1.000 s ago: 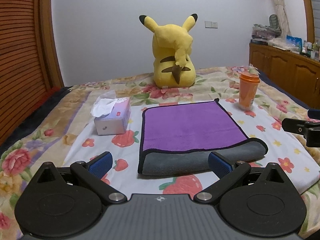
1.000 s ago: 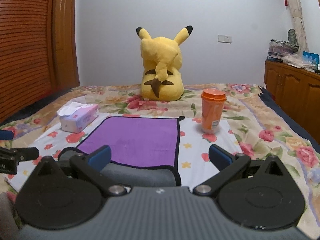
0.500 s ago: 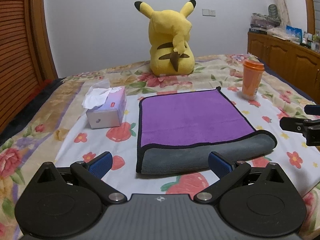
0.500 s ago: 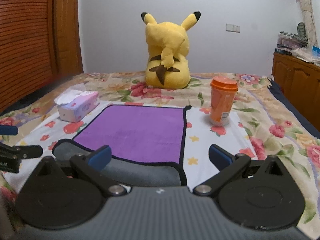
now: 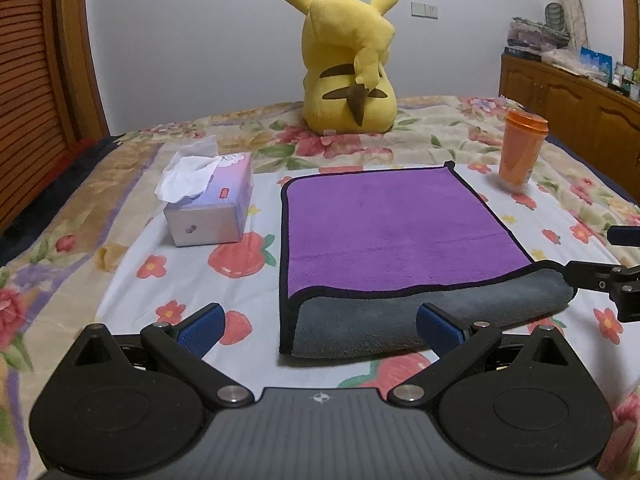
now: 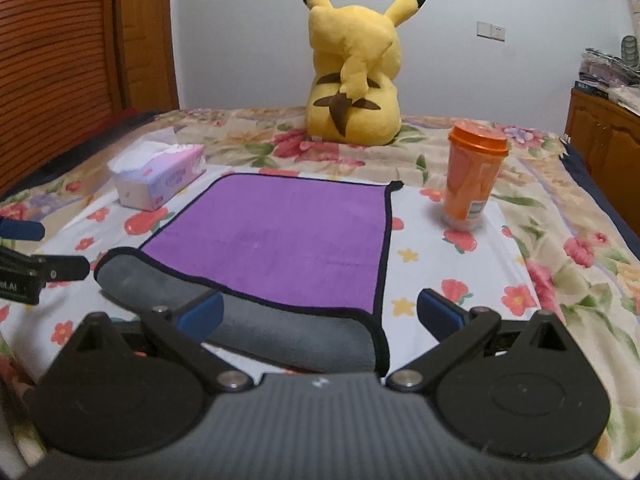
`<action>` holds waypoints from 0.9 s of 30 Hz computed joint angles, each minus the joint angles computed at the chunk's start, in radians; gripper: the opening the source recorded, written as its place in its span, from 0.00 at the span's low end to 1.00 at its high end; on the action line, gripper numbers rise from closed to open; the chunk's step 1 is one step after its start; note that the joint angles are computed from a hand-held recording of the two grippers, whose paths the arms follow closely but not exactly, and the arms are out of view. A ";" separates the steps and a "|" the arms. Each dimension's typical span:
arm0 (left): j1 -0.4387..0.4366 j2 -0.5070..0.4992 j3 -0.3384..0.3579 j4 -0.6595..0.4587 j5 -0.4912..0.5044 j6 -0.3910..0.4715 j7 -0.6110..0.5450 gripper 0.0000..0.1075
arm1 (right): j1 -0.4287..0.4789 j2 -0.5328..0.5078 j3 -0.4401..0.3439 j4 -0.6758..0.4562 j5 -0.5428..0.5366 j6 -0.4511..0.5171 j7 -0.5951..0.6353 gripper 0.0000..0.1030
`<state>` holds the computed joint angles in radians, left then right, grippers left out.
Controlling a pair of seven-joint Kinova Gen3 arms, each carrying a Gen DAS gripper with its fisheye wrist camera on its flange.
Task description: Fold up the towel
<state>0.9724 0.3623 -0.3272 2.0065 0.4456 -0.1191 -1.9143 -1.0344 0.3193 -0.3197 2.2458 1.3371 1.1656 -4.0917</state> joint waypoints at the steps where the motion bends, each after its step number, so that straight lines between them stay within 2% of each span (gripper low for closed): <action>1: -0.016 0.003 0.013 -0.007 -0.007 0.009 0.001 0.95 | 0.008 -0.001 0.002 0.001 0.004 -0.013 0.005 1.00; 7: -0.088 0.021 0.071 -0.043 -0.092 0.044 0.058 0.88 | 0.054 -0.014 0.012 0.011 0.021 -0.088 0.027 0.99; 10: -0.121 0.026 0.100 -0.053 -0.133 0.048 0.093 0.86 | 0.075 -0.020 0.015 0.022 0.042 -0.121 0.021 0.85; 19: -0.295 0.054 0.258 -0.102 -0.271 0.089 0.201 0.74 | 0.154 -0.035 0.028 0.039 0.081 -0.233 0.040 0.83; 24: -0.336 0.072 0.293 -0.129 -0.330 0.109 0.245 0.67 | 0.203 -0.048 0.037 0.054 0.096 -0.308 0.038 0.80; 27: -0.333 0.086 0.284 -0.146 -0.355 0.118 0.268 0.66 | 0.226 -0.053 0.040 0.062 0.105 -0.342 0.032 0.79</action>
